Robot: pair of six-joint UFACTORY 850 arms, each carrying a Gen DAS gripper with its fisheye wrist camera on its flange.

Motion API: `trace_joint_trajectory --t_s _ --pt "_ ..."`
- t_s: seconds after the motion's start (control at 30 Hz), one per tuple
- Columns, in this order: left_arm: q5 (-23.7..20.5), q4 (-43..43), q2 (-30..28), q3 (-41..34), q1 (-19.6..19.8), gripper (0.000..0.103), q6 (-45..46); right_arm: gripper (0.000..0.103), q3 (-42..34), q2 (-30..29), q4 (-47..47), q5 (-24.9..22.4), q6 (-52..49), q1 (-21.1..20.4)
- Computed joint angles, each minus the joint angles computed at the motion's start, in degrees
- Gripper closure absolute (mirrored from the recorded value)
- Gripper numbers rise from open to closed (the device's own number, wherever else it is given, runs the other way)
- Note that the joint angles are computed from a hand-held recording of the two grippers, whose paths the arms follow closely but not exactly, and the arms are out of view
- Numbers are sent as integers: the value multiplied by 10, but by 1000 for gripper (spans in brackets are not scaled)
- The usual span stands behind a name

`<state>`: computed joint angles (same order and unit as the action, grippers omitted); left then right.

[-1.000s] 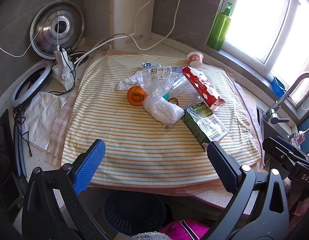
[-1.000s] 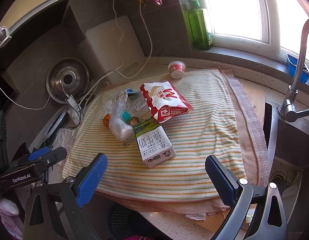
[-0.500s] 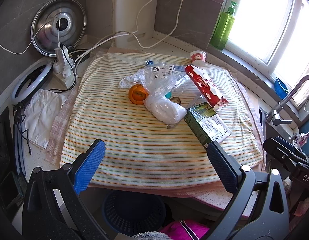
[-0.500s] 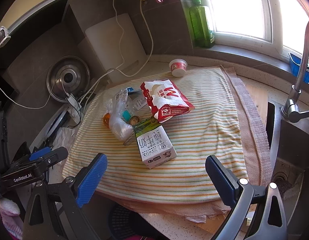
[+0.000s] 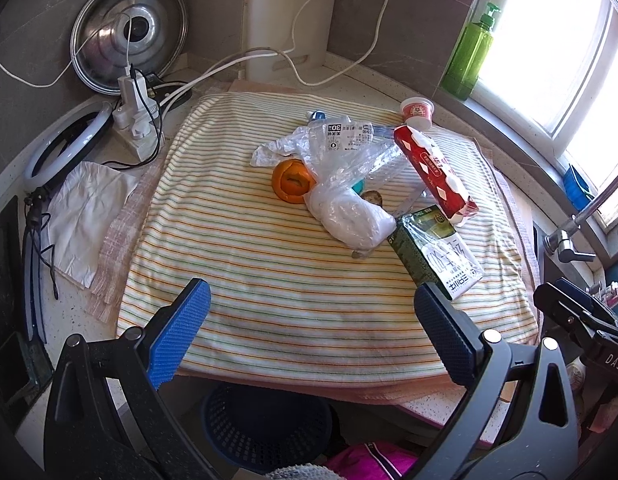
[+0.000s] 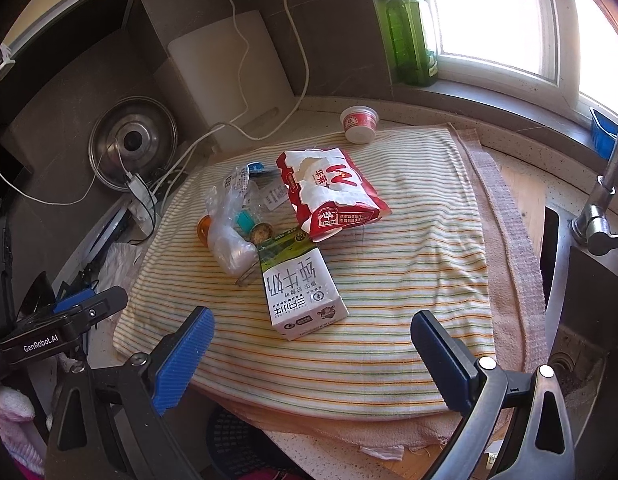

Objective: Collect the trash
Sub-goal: 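Grasp the clear plastic bag with the left tool while the right tool grasps the milk carton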

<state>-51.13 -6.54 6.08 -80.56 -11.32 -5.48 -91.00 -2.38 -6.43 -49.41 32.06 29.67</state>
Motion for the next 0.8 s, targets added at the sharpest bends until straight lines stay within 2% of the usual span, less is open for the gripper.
trace_joint_trajectory --t_s 0.37,0.43,0.6,0.8 --pt "-4 -43 -49 -31 12 9 0 3 -26 -44 67 -4 -105 -26" --pt "-6 -56 -63 -42 14 13 2 4 -34 -56 81 -7 -132 -30" --pt "-13 -88 -100 -72 17 19 4 6 -64 -92 123 -31 -214 -35" --pt "-20 -109 -149 -114 16 23 -3 8 -103 -134 128 -58 -270 -29"
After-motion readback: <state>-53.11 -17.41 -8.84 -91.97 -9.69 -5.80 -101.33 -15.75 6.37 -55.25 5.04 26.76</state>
